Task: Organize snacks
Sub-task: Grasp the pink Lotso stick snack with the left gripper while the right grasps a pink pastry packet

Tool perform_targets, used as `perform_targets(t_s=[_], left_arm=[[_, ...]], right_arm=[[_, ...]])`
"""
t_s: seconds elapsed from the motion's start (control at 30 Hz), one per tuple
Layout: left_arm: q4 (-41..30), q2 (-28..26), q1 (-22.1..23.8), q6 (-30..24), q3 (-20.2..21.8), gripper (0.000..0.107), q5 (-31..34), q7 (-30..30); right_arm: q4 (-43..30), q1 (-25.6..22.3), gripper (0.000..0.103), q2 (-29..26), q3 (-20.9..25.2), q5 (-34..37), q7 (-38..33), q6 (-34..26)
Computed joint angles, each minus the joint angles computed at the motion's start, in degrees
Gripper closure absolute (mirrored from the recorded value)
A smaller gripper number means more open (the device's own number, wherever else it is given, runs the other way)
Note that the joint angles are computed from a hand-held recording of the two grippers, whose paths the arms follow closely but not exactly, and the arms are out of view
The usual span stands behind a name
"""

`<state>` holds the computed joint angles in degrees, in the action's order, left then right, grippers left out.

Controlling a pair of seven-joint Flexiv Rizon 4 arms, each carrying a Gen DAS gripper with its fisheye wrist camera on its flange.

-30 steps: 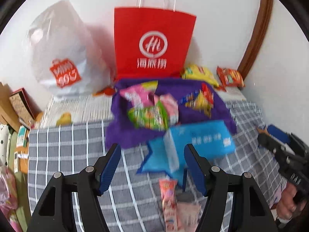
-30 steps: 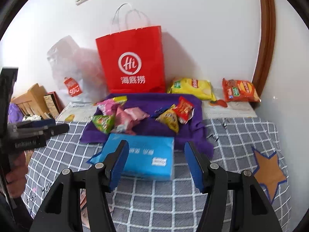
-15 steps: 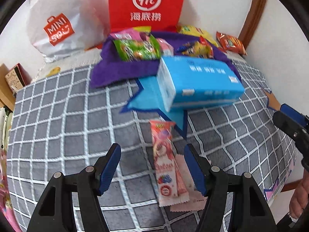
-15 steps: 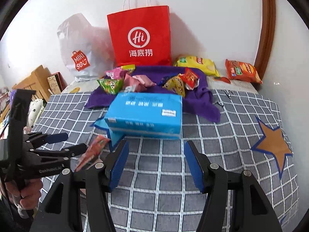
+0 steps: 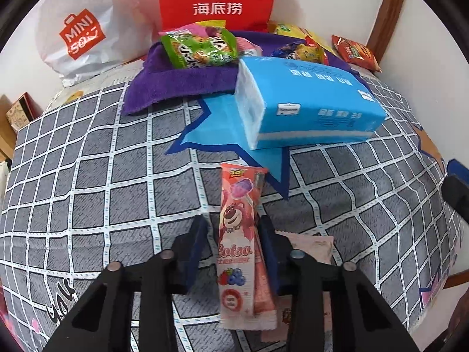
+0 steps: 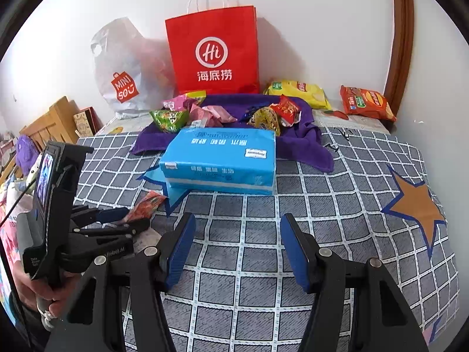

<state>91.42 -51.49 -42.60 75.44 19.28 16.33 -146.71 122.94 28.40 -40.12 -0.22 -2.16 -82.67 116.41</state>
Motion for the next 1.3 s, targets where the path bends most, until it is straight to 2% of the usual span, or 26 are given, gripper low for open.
perform_targets(t_s=[0.1, 0.33, 0.5, 0.63, 0.8, 0.9, 0.97, 1.3], left_arm=[[0.01, -0.04, -0.41, -0.28, 0.63, 0.082, 0.43, -0.33], [3.84, 1.67, 0.09, 5.49, 1.02, 0.084, 0.29, -1.03], [6.94, 3.14, -3.53, 6.39, 5.92, 0.083, -0.78, -2.79], [9.60, 3.93, -4.58, 5.32, 7.80, 0.083, -1.16, -4.86], [10.79, 3.63, -7.37, 2.64, 12.26, 0.083, 0.99, -8.94], [10.92, 3.26, -6.93, 2.40, 12.60, 0.083, 2.74, -11.01], [11.22, 3.13, -5.66, 3.63, 11.85, 0.083, 3.59, -11.64], [11.33, 1.52, -8.00, 6.90, 14.94, 0.081, 4.53, -13.96]], right_arm=[[0.00, 1.45, 0.043, -0.52, -0.93, 0.89, -0.50, 0.33], [0.15, 4.01, 0.043, -1.21, -2.19, 2.39, -1.35, 0.05], [0.41, 5.14, 0.043, -0.96, -2.11, 3.32, -1.77, 0.60], [-0.05, 6.29, 0.043, -1.55, -2.15, 3.87, -1.64, 0.14], [-1.34, 7.00, 0.043, -2.39, -1.70, 2.98, -0.66, -2.39], [-2.15, 7.81, 0.043, -2.61, -1.44, 1.94, 0.21, -4.14], [-2.63, 8.23, 0.043, -2.91, -1.25, 1.42, 0.93, -4.78], [-5.93, 11.60, 0.042, -5.60, -2.15, -2.22, 5.08, -10.37]])
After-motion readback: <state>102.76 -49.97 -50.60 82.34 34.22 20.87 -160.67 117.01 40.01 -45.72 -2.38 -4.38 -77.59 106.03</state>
